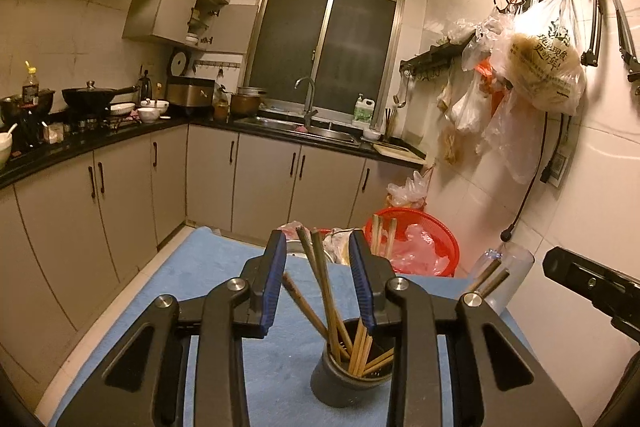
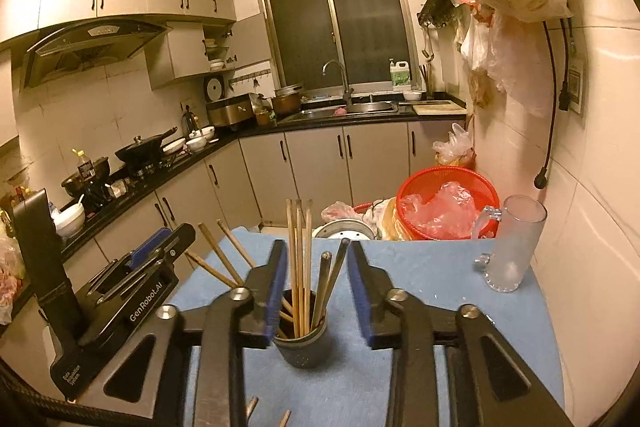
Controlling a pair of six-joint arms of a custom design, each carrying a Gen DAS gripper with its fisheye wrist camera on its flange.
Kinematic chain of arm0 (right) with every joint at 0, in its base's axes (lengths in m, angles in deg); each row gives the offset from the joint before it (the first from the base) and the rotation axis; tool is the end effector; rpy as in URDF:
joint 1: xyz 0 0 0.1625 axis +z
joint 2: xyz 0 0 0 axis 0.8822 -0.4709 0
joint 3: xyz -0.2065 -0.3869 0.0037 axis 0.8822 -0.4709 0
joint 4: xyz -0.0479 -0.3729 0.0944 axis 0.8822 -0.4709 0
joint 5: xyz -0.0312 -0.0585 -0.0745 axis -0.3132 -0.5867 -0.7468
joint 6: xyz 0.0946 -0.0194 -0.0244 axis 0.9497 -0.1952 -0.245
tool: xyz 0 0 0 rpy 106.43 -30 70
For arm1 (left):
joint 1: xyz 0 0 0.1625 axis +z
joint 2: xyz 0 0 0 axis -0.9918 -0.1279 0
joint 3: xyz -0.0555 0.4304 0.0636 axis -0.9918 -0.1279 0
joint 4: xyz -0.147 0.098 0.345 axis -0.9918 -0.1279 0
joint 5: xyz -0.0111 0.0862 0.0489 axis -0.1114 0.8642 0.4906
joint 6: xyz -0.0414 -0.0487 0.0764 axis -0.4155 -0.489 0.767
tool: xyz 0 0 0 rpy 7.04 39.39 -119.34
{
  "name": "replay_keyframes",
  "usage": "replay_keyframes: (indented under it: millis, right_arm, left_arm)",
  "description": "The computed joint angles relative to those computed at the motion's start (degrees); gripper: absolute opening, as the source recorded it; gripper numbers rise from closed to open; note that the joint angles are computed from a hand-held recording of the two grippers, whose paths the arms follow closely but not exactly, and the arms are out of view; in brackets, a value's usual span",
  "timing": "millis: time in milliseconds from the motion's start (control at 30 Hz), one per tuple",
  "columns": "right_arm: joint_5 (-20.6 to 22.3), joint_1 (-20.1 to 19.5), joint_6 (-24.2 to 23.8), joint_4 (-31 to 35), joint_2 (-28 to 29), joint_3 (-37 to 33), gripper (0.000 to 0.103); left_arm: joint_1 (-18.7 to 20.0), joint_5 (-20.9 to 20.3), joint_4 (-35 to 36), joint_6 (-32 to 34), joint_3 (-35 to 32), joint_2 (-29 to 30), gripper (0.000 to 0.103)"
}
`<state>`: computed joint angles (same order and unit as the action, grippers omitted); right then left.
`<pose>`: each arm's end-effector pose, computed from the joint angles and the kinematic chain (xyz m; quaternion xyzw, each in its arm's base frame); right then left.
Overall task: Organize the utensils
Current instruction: 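Open both tools to release the chopsticks into the holder and withdraw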
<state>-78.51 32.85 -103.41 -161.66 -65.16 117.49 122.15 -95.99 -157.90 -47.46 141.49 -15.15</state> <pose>0.1656 -0.5928 0.3812 0.2334 -0.8270 0.4723 0.1960 -0.4100 -0.6173 0.0993 0.1855 0.7762 -0.5582 0.2268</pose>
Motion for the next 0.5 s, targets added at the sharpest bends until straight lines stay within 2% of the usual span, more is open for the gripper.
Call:
replay_keyframes:
  millis: [167,333,400,500]
  right_arm:
    - [0.55,-0.21,0.66,-1.13,-2.00,3.10,0.053]
    - [0.68,-0.91,1.89,-1.39,-3.73,6.31,0.058]
    - [0.67,-1.33,2.50,-1.27,-4.37,7.63,0.060]
    - [0.97,-2.32,3.36,-1.02,-5.49,9.84,0.065]
  left_arm:
    - [-1.48,2.34,-2.68,1.75,3.01,-1.25,0.038]
    - [-2.92,5.56,-6.19,2.43,6.74,-2.49,0.073]
    - [-3.19,6.18,-5.01,0.16,9.24,-3.83,0.078]
    - [-3.29,6.54,0.19,-7.01,14.23,-6.92,0.082]
